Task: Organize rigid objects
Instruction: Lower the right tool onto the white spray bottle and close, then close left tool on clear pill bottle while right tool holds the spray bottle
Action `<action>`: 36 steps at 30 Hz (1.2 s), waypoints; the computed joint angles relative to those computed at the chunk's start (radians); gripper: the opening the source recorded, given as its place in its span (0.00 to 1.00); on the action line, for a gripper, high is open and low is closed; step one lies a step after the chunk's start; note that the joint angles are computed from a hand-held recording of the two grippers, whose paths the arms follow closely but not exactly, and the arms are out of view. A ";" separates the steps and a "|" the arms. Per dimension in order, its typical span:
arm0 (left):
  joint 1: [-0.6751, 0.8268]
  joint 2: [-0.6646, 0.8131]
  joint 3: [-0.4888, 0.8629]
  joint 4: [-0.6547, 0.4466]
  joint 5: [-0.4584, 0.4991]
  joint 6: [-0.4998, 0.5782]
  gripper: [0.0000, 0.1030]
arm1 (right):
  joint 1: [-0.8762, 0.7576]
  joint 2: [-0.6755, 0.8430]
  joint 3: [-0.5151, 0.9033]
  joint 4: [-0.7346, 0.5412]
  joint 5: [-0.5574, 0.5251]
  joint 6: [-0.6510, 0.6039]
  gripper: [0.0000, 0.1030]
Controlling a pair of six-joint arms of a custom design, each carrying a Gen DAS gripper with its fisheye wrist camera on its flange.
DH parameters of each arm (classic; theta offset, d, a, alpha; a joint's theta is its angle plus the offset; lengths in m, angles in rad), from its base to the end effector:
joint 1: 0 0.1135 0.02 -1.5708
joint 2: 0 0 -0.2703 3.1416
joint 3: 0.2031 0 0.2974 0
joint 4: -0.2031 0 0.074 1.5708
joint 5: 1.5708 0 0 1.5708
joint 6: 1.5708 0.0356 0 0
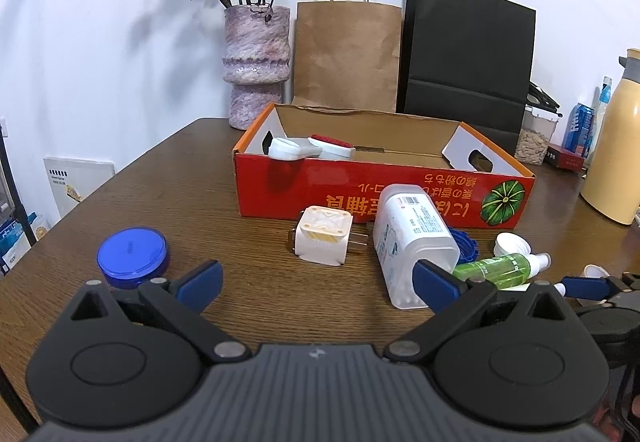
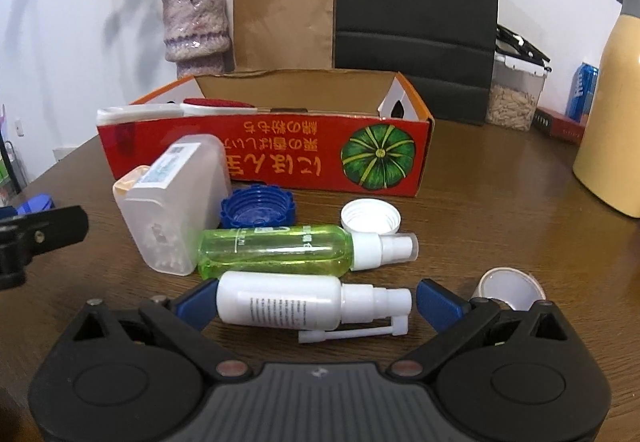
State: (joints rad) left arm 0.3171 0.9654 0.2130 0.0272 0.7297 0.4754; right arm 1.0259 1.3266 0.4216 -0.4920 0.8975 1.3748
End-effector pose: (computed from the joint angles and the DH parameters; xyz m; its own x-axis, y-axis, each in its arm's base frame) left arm 0.1927 0.0383 0.1138 -0.4497 0.2115 -0.8678 0.5033 0.8626 -0.0506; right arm 0.1266 0.1552 0.0890 -0.5537 0.2664 -0.7889 0.4106 0.9116 0.0197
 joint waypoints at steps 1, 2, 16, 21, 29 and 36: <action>-0.001 0.001 0.000 0.000 -0.001 0.000 1.00 | -0.006 0.002 -0.002 0.009 -0.005 -0.009 1.00; -0.002 0.002 0.000 0.000 -0.002 0.000 1.00 | -0.013 0.003 -0.004 0.022 -0.011 -0.020 1.00; -0.029 0.051 0.008 0.023 -0.034 -0.009 1.00 | 0.028 -0.016 -0.016 0.017 0.048 -0.013 0.95; -0.069 0.052 -0.001 0.054 -0.075 -0.040 1.00 | 0.060 -0.050 -0.029 -0.016 0.128 0.028 0.95; -0.153 -0.031 -0.031 0.069 -0.110 -0.137 1.00 | 0.066 -0.122 -0.070 -0.062 0.243 0.043 0.95; -0.341 -0.053 -0.060 0.153 -0.284 -0.255 1.00 | 0.022 -0.250 -0.147 -0.062 0.299 -0.020 0.95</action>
State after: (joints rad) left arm -0.0242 0.9125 0.1529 0.1806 0.4452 0.2200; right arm 1.0477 1.0762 0.2750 -0.5540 1.1968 1.3544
